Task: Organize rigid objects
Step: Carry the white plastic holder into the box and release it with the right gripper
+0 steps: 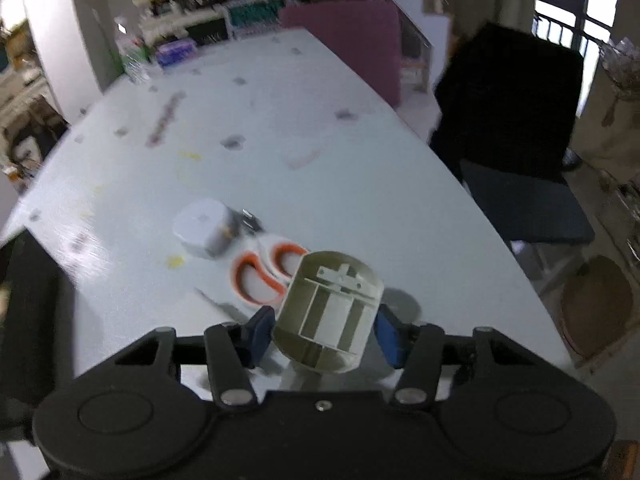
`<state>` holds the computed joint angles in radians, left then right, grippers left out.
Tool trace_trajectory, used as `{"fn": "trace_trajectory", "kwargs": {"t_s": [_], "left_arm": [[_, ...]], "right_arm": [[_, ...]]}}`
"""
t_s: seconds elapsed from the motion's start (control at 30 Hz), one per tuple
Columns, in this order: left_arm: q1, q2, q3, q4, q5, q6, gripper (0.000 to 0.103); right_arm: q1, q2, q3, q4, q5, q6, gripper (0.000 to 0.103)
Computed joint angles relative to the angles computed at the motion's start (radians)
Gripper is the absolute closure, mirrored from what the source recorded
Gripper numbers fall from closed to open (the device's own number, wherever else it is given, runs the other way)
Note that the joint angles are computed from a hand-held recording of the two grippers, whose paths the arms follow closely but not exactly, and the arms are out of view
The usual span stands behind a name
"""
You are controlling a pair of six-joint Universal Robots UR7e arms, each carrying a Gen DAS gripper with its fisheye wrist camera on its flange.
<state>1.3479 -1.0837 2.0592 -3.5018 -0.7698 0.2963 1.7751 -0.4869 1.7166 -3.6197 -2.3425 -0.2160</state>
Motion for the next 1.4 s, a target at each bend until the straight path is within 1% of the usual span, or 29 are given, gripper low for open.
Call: {"fn": "trace_trajectory", "kwargs": {"t_s": [0.07,0.23,0.37,0.47,0.53,0.6,0.67,0.77,0.8,0.9,0.93,0.97,1.0,1.1,1.23,1.33,1.4], "left_arm": [[0.001,0.0,0.0,-0.001,0.0,0.002,0.097],[0.002,-0.001,0.0,0.0,-0.002,-0.001,0.097],[0.006,-0.008,0.005,0.003,-0.013,-0.005,0.097],[0.011,-0.01,0.004,0.005,-0.021,-0.007,0.097],[0.013,-0.01,0.003,0.006,-0.024,-0.006,0.097],[0.014,-0.012,0.005,0.006,-0.027,-0.007,0.096],[0.014,-0.012,0.005,0.006,-0.026,-0.007,0.096],[0.014,-0.012,0.005,0.006,-0.026,-0.007,0.096],[0.014,-0.012,0.005,0.006,-0.026,-0.007,0.096],[0.014,-0.012,0.005,0.006,-0.026,-0.007,0.096],[0.014,-0.013,0.006,0.005,-0.027,-0.006,0.096],[0.014,-0.012,0.005,0.005,-0.026,-0.006,0.096],[0.013,-0.012,0.005,0.005,-0.025,-0.006,0.096],[0.014,-0.012,0.005,0.005,-0.025,-0.006,0.096],[0.013,-0.012,0.004,0.006,-0.024,-0.006,0.096],[0.013,-0.012,0.004,0.006,-0.025,-0.007,0.096],[0.014,-0.012,0.005,0.006,-0.025,-0.006,0.096]], "right_arm": [[0.018,-0.011,0.007,0.013,0.054,-0.002,0.053],[0.076,-0.009,-0.031,0.098,0.217,-0.047,0.054],[0.126,0.023,-0.101,0.171,0.292,-0.099,0.054],[0.154,0.03,-0.142,0.274,0.351,-0.109,0.054],[0.168,0.039,-0.181,0.365,0.376,-0.108,0.054],[0.181,0.068,-0.234,0.44,0.365,-0.114,0.054],[0.188,0.104,-0.298,0.523,0.326,-0.113,0.054],[0.19,0.148,-0.375,0.642,0.262,-0.081,0.054],[0.191,0.166,-0.4,0.661,0.242,-0.08,0.054],[0.191,0.19,-0.414,0.651,0.195,-0.095,0.051],[0.193,0.196,-0.419,0.642,0.183,-0.094,0.045],[0.196,0.201,-0.419,0.621,0.168,-0.104,0.041],[0.197,0.204,-0.416,0.598,0.163,-0.118,0.041],[0.198,0.199,-0.411,0.582,0.171,-0.13,0.041],[0.2,0.201,-0.412,0.553,0.164,-0.148,0.046],[0.197,0.198,-0.413,0.568,0.179,-0.135,0.051],[0.194,0.202,-0.42,0.585,0.184,-0.127,0.052]]}}
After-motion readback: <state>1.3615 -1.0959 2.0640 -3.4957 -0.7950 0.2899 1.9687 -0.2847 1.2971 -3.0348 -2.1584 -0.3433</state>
